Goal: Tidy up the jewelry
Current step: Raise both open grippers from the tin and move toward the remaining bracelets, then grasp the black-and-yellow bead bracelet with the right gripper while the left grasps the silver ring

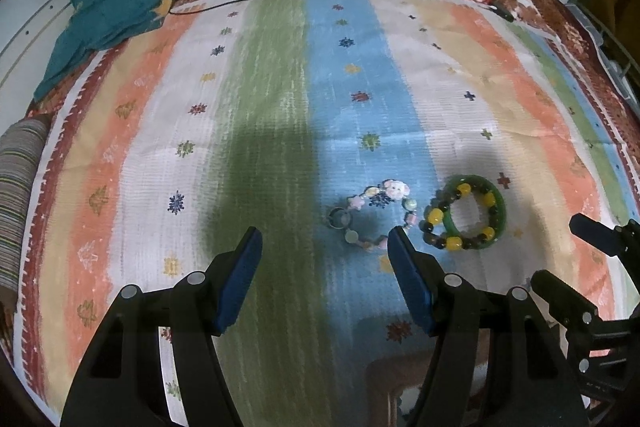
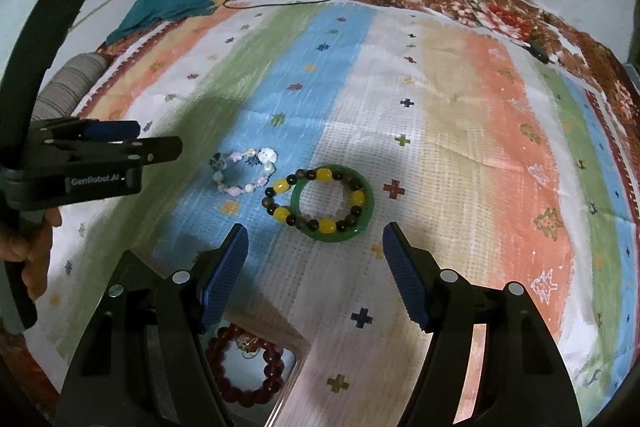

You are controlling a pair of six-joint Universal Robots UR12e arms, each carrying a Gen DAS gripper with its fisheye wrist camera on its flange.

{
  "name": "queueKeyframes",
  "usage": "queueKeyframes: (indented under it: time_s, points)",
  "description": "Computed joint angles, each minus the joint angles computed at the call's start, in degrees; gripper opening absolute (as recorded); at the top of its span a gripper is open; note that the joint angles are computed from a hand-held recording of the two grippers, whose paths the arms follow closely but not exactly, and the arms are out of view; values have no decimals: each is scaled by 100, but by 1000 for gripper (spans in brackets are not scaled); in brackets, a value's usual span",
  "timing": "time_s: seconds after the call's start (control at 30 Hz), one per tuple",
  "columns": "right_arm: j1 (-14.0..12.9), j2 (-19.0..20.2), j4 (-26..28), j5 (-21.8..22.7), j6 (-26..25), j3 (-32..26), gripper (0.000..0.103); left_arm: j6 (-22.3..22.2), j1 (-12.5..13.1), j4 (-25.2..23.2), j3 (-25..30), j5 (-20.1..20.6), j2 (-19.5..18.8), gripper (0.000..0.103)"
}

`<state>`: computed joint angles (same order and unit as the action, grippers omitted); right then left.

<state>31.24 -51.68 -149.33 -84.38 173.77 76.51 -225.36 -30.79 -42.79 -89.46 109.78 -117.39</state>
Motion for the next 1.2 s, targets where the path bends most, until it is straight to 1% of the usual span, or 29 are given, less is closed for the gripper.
queueKeyframes:
  time_s: [0.13, 0.4, 0.63, 1.0, 1.2]
  points:
    - [5, 93, 143, -13, -102, -129, 70, -54, 63, -17, 4, -126, -38, 65]
    - [31, 261, 556, 24, -388, -397, 70, 3, 160, -59, 62, -400, -138, 65]
    - [74, 412, 830, 95, -661, -651, 70, 58, 210, -141, 138, -499, -229, 66]
    - [96, 614, 1241, -27, -839, -956, 70, 102, 278, -265, 220, -572, -357, 66]
    - [114, 674, 1343, -107, -909, -1037, 69, 112, 314, -232, 235, -692, -410, 66]
